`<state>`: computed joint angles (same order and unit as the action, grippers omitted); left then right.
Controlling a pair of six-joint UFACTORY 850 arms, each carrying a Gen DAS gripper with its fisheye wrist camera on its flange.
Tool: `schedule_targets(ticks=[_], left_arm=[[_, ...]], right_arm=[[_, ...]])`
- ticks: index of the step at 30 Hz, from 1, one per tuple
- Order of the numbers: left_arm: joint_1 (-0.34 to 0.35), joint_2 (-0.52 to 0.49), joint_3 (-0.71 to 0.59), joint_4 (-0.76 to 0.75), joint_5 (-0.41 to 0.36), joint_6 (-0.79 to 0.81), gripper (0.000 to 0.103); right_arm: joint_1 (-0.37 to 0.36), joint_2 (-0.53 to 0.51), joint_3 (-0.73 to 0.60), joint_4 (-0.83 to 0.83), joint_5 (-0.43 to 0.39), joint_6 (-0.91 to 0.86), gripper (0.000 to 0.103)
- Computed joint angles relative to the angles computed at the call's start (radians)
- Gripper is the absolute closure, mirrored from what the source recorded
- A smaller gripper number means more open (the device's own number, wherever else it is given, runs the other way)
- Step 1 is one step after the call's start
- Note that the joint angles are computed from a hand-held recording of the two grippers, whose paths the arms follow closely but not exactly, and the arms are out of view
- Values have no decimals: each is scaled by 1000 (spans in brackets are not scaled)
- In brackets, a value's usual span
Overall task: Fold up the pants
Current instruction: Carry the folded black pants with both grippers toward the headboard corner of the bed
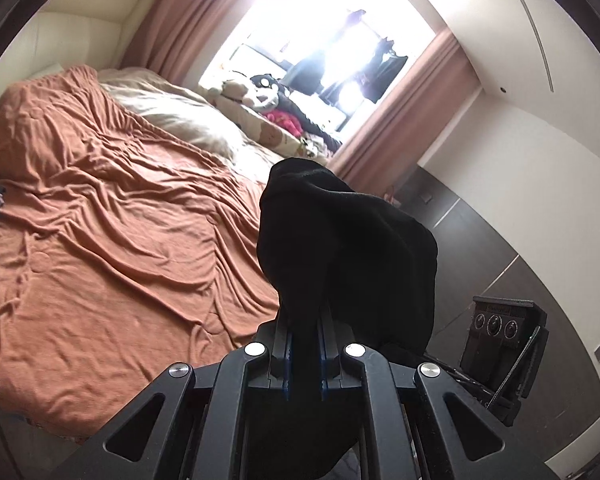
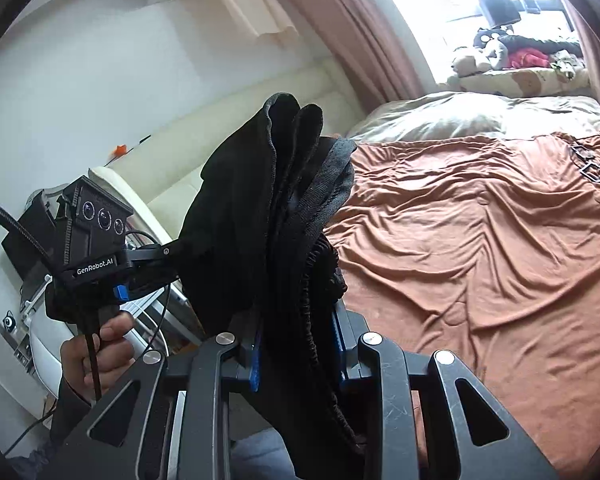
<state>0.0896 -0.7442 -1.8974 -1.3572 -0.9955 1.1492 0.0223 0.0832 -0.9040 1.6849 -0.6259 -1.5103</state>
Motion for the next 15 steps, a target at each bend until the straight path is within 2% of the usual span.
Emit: schedule_targets(ticks=[12, 15], left_arm=[[104, -60, -91, -32, -48, -12, 94], [128, -77, -118, -24, -33, -18, 94]], right_arm=[[127, -146, -156, 2, 74, -8, 79], [156, -189, -204, -2, 83, -6, 79]])
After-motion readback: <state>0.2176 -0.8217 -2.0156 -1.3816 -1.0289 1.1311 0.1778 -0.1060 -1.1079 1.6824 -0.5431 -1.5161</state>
